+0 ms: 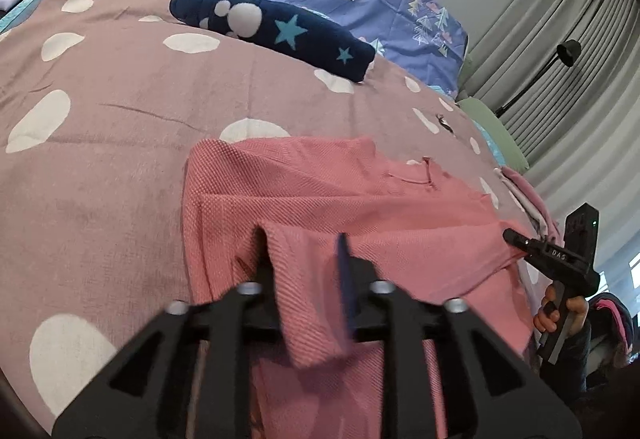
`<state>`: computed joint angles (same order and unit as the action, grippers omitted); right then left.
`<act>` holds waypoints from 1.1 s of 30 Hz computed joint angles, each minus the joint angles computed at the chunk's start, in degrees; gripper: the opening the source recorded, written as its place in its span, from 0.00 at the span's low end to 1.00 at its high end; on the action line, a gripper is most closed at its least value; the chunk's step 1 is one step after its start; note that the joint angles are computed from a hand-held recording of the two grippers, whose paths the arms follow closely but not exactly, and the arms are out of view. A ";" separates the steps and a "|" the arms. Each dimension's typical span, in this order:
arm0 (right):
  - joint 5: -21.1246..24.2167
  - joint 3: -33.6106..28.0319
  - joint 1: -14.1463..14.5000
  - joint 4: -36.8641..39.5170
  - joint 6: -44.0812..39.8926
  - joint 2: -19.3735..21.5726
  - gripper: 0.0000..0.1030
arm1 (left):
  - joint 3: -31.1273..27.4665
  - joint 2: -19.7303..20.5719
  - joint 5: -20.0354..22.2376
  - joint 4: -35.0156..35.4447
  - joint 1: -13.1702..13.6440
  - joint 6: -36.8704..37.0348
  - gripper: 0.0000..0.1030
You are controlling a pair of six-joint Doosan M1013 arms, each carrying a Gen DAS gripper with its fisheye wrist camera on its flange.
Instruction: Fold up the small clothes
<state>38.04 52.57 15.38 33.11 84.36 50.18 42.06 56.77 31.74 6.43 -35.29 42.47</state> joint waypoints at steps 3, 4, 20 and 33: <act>0.15 2.43 -0.04 1.25 -2.01 -1.54 0.10 | 4.06 -2.34 -3.30 -0.09 -0.53 0.74 0.29; 0.00 3.14 0.01 1.24 -2.46 -1.99 0.10 | 5.50 -3.06 -4.75 -0.20 -0.63 0.75 0.27; 2.48 -11.01 -1.21 2.74 3.06 5.11 0.19 | -8.75 3.67 -1.01 13.08 1.30 -10.02 0.50; 11.86 -25.78 -0.07 -14.76 6.05 12.56 0.37 | -26.26 12.82 19.92 7.09 2.28 5.10 0.53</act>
